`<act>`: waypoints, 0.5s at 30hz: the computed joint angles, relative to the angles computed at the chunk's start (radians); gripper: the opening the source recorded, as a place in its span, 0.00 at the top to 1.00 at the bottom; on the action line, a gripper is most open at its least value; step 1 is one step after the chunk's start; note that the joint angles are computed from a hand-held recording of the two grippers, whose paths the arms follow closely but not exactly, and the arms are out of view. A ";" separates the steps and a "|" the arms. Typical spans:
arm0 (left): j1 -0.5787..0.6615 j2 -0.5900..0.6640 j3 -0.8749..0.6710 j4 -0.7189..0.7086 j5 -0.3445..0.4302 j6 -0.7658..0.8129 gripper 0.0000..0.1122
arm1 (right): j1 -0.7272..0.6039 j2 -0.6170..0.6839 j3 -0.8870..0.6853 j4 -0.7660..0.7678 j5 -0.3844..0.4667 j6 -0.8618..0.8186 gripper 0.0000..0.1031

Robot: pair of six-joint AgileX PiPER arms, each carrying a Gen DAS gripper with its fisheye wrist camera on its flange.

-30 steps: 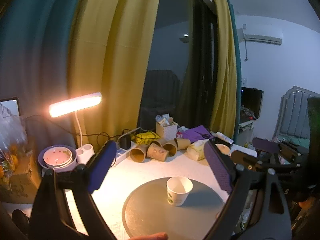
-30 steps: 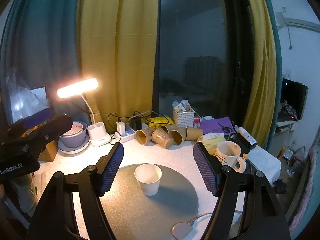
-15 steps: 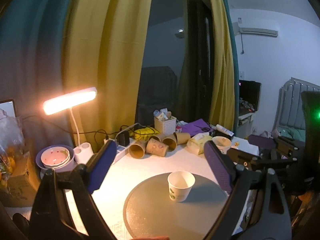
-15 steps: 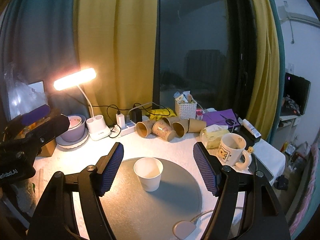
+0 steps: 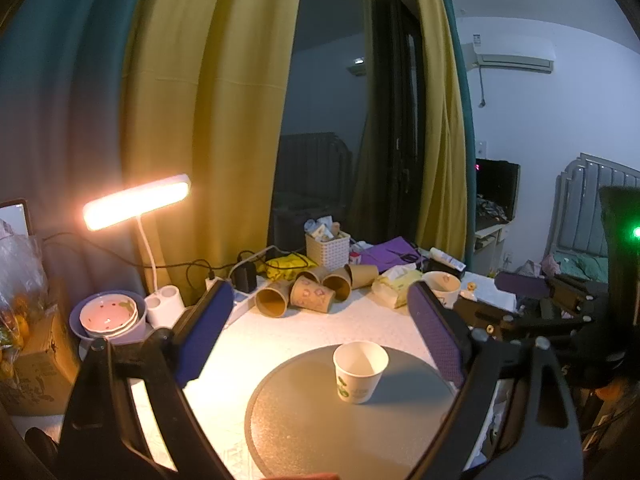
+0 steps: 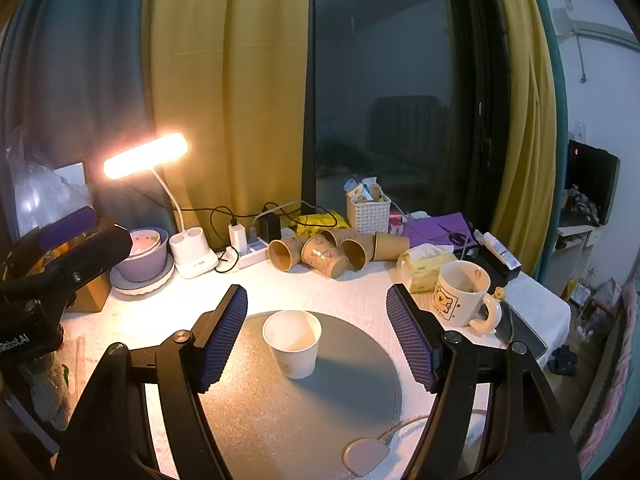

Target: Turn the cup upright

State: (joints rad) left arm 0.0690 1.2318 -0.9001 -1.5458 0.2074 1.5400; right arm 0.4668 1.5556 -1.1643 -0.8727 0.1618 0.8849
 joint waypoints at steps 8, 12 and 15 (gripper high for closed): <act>-0.002 0.001 0.001 -0.009 -0.002 0.009 0.20 | -0.005 0.001 0.002 0.017 -0.005 -0.015 0.27; 0.001 0.001 0.000 -0.004 0.000 0.005 0.20 | -0.004 0.000 0.009 -0.003 -0.007 0.007 0.27; 0.003 0.001 0.000 -0.002 0.004 0.003 0.20 | -0.003 0.002 0.005 0.003 -0.004 0.001 0.27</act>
